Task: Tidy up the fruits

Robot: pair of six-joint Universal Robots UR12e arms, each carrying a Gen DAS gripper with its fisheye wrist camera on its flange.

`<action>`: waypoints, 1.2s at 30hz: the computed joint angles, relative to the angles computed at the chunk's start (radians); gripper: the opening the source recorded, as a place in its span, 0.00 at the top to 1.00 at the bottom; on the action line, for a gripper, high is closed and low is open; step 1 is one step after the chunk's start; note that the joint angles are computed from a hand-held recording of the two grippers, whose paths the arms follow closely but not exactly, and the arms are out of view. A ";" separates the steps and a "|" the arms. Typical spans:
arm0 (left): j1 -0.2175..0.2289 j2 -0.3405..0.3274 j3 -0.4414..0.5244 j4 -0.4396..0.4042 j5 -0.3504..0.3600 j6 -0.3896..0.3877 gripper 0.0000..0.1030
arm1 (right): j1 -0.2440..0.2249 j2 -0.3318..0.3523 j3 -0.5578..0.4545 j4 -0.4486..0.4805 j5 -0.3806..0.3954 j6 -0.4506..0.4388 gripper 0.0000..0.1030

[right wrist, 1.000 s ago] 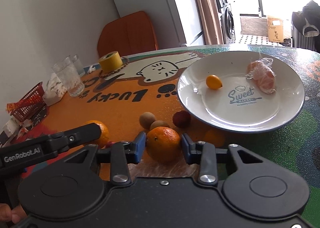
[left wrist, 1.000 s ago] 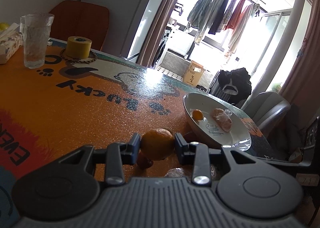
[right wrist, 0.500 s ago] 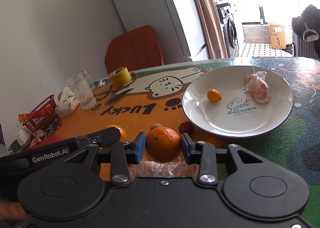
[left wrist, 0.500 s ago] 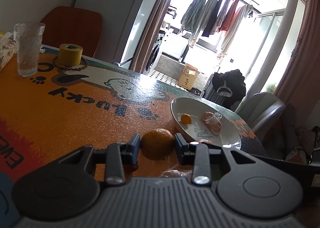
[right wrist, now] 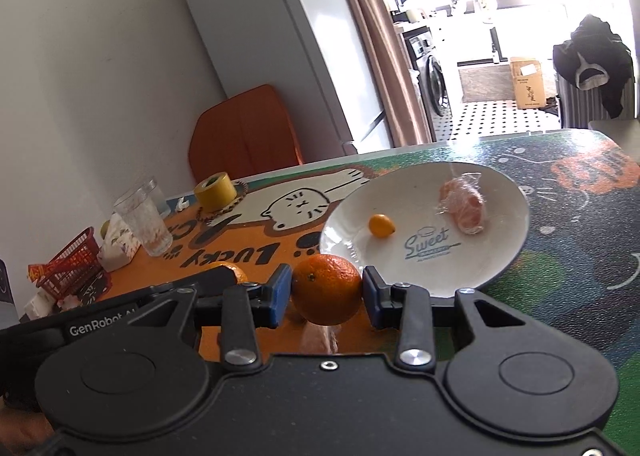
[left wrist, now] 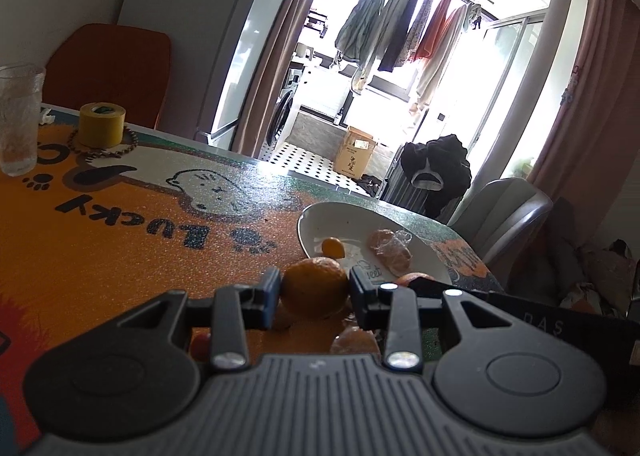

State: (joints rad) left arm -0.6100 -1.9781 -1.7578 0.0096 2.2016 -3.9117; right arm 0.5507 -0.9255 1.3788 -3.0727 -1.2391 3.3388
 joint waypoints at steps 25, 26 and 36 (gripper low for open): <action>0.047 -0.056 0.073 -0.035 -0.107 0.040 0.66 | -0.020 0.059 -0.081 0.085 -0.064 0.023 0.81; 0.050 -0.059 0.076 -0.039 -0.116 0.041 0.66 | -0.020 0.062 -0.084 0.093 -0.063 0.021 0.81; 0.070 -0.086 0.117 -0.065 -0.154 0.064 0.66 | -0.031 0.063 -0.084 0.106 -0.056 0.037 0.80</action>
State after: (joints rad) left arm -0.5402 -2.0636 -1.6407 -0.0550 2.0475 -3.8476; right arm 0.5194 -0.8622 1.2944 -2.9671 -1.2947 3.3759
